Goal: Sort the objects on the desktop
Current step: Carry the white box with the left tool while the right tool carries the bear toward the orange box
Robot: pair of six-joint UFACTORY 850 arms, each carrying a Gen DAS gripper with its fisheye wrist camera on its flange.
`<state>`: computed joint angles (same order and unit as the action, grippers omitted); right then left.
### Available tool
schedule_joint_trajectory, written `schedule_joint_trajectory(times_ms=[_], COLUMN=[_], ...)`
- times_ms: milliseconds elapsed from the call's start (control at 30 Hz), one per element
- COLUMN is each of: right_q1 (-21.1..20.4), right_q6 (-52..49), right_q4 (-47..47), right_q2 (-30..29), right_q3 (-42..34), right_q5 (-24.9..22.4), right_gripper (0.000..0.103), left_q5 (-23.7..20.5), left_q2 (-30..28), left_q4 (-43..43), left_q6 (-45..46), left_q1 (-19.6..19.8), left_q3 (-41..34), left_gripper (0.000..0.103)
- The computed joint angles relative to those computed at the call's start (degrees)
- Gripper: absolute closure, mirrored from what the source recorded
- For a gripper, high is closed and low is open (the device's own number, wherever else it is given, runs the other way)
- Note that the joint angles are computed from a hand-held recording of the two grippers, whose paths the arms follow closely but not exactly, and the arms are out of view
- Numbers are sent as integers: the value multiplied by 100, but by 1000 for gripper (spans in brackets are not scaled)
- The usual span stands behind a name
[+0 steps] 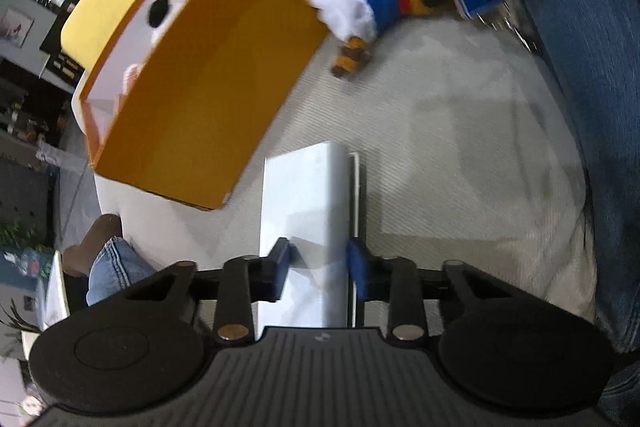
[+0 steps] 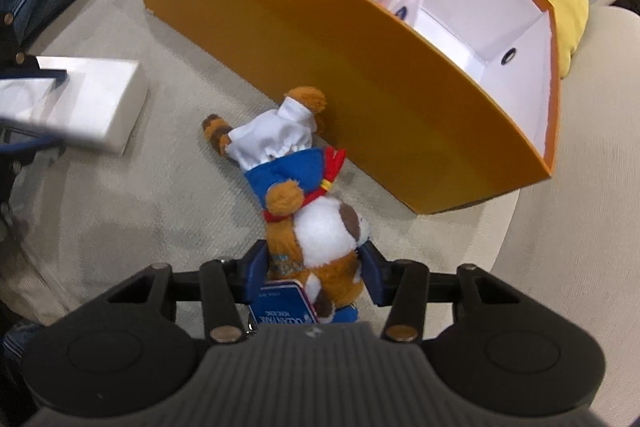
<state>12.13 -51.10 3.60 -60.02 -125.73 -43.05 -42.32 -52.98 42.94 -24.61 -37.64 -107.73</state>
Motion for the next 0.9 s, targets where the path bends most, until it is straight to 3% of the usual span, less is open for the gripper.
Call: schedule_joint_trajectory(times_ms=[200,400,433,600,733,800,833,867,900], right_q1=[-129,-261,-245,-12,224,273,290,301,316], right_q6=[-114,-346,-297,122,713,795,785,756,762], right_q4=[584,1800,1926,2042,2010,2034,2058,2077,2093], right_q2=[-49,-211,-232,-444,-1157,-1377,-1398,-1334,-1363], right_q3=[-194,-640,-685,-895,-2130,-2531,-2555,-2429,-2478], right_q5=[-264,-1494,-1600,-1578,-2192,-2409,-2428,-2379,-2414], right_gripper=[57,57,57,57,57,57,57,57,57], left_q5=[144,318,334,158,123,234,246,259,275], left_q2=[151,287,355,336,324,388,405,395,391], left_q4=[-703,-1745,-1810,-2164,-2536,-2810,-2954,-2973,-2854], left_q6=[-8,106,74,287,481,613,721,707,552], left_q1=[259,666,713,868,958,995,1004,1004,975], left_q3=[-38,-139,-64,-293,-337,-255,-237,-232,-216], left_gripper=[76,80,85,85,85,80,68,47,37])
